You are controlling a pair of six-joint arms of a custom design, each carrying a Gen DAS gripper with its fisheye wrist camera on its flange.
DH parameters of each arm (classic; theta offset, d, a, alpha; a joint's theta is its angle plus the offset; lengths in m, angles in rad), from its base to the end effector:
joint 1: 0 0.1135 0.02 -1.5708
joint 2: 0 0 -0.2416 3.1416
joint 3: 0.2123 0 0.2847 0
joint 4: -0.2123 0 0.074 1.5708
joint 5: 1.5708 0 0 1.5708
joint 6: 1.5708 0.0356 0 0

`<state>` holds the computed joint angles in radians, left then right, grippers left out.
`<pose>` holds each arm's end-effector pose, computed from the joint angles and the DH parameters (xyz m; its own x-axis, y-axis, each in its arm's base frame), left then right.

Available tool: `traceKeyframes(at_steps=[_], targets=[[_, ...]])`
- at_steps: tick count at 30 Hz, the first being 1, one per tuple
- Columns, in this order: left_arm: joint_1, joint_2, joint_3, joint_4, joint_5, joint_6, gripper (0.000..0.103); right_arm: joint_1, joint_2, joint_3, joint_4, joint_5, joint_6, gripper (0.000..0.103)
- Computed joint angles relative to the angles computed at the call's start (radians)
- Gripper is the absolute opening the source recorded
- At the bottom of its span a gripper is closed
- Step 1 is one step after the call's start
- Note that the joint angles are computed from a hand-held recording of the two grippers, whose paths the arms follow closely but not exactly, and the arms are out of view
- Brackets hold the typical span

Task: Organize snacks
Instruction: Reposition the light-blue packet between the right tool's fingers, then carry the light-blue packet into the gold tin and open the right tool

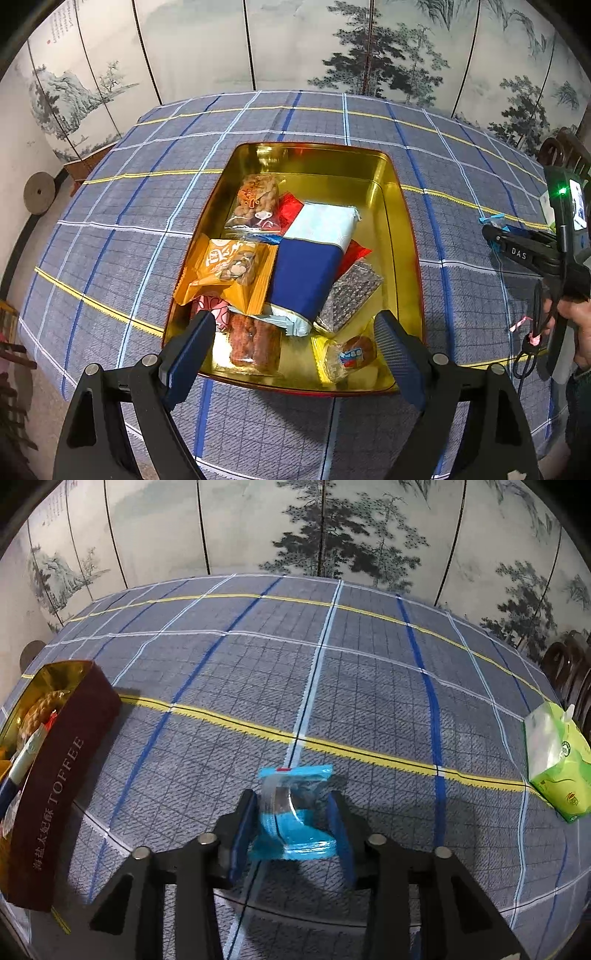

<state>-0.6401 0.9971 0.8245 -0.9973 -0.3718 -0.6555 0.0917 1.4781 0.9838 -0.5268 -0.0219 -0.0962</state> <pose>0.1803 -0.1181 0.2290 -0.8553 -0.0711 -0.5133 -0.0991 0.9947 0.0273 0.3269 0.0308 0.1814 -0.8353 -0.1732 -0.5218 -0.1840 0.9824 -0.0316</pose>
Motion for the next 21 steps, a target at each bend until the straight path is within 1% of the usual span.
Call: traceKeyframes(at_steps=[7, 15, 21], targets=[[-0.008, 0.009, -0.008, 0.014, 0.010, -0.001, 0.086, 0.017, -0.034, -0.041, 0.021, 0.026, 0.009, 0.036], [-0.012, -0.002, -0.015, 0.014, 0.010, -0.009, 0.086, 0.062, -0.093, -0.066, -0.012, 0.058, 0.022, 0.035], [-0.012, -0.016, -0.023, 0.012, 0.012, -0.013, 0.086, 0.096, -0.144, -0.068, -0.046, 0.055, 0.045, 0.035]])
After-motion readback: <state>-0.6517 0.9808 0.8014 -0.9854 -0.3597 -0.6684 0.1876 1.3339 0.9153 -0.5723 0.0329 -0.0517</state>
